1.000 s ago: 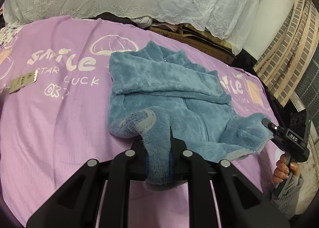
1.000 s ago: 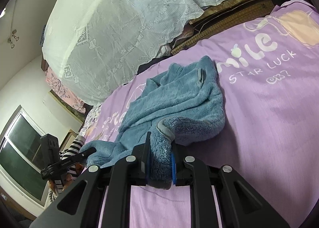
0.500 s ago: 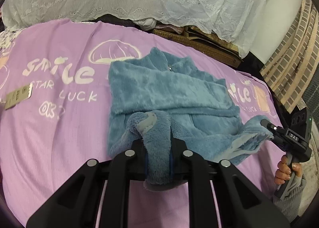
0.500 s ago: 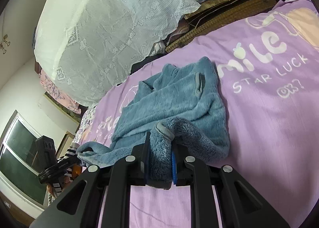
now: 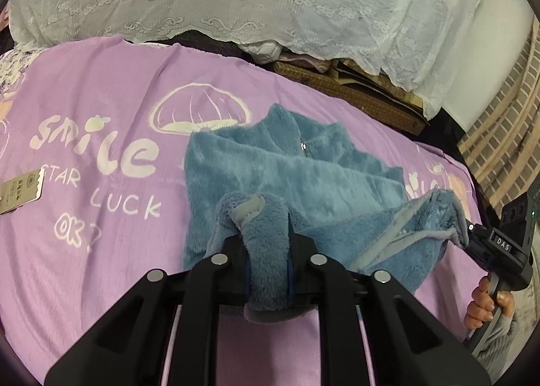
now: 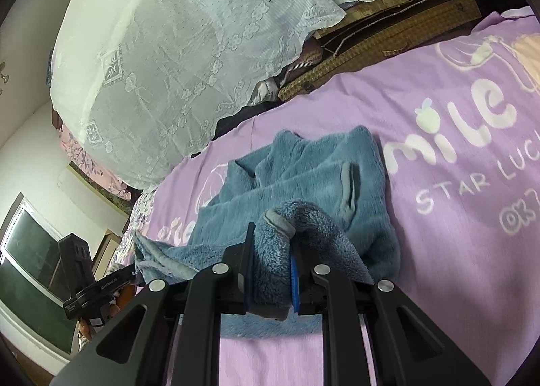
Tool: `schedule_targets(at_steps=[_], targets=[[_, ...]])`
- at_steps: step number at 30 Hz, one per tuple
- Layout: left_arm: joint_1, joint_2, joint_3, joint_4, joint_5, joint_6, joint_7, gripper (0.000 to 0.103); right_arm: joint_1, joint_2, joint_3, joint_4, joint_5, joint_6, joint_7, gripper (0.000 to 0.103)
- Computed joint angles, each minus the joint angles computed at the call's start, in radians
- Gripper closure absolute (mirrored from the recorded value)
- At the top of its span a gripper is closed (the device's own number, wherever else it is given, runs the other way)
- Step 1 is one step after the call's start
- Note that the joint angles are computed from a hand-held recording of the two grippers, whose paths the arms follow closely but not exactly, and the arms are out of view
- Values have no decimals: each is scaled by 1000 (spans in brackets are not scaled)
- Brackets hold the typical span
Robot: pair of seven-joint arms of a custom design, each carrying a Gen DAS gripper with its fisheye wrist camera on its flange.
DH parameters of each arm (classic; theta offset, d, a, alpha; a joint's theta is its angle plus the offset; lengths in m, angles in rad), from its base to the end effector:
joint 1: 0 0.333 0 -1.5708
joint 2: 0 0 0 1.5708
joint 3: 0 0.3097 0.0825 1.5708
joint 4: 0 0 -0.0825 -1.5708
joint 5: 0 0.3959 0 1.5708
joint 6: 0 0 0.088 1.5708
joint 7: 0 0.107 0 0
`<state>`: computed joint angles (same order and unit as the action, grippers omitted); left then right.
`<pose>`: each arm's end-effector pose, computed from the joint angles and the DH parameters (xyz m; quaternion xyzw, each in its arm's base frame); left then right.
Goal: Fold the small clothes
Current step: 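Lift and fold the held hem toward the collar with both tools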
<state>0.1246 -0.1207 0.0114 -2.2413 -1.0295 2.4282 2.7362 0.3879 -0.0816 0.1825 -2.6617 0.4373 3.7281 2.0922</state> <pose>0.5378 0.0707 0.4400 -0.5369 0.7434 -0.3905 0.0814 0.4179 0.2020 0.3871 -0.4468 0.7199 -0.1348 0.5138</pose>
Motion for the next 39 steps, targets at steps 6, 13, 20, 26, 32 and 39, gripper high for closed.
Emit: schedule_targets(at_steps=[6,13,20,26,32,39], targets=[[-5,43,-13,49,-19,24,-23,89,-9,31,-16,51,-6,-11,-22,86],[-12,107,-43,120,-17,93,-81,89,-10,82,-42,130,41,-15,-77,86],[1,188,-67,199,29,99,-172,89,-11,143,-84,194,24,-15,-45,86],[0,226,-95,221,52,162,-196,89,-9,181,-111,231,3,-30,-17,86],[-12,253,-120,233,78,254,-212,89,9,211,-137,276,46,-46,-51,86],[-13,287,-137,262,118,303,-247,89,13,246,-159,322,48,-55,-44,86]])
